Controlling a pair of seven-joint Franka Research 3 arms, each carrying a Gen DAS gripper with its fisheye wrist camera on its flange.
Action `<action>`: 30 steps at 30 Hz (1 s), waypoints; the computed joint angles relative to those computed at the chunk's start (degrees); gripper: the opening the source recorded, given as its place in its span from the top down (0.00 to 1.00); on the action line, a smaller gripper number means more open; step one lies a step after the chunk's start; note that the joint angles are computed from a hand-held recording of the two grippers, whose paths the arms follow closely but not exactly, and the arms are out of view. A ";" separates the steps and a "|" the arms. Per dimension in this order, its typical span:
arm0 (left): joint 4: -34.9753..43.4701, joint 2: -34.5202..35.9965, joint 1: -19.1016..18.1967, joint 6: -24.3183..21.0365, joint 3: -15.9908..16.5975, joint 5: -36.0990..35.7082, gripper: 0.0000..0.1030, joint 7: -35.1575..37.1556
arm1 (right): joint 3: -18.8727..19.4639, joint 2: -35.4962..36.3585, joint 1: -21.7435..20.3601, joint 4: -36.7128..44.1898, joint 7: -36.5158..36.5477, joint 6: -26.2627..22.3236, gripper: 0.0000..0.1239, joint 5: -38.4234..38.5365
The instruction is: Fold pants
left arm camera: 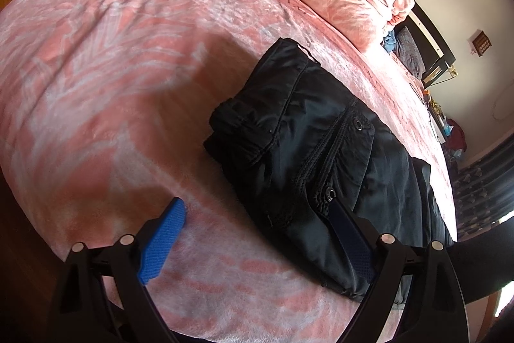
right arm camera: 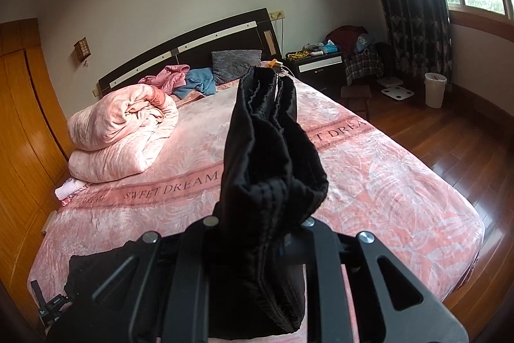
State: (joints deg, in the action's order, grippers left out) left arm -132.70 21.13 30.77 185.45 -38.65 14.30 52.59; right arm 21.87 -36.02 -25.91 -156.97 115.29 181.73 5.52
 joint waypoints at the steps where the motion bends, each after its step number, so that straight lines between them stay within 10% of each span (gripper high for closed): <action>1: 0.18 -0.15 -0.84 -0.25 0.74 -0.03 0.11 -0.13 | 0.30 0.08 -0.19 0.10 -0.14 0.09 0.88 -0.25; 15: 1.78 -0.93 -7.36 -2.76 5.99 -4.76 0.11 3.64 | 7.88 1.03 -6.47 2.85 0.10 -0.20 0.88 -4.82; 30: 2.04 0.04 -5.33 -2.57 3.62 -8.49 0.11 7.69 | 14.46 2.12 -11.76 6.64 3.65 -2.51 0.88 -11.24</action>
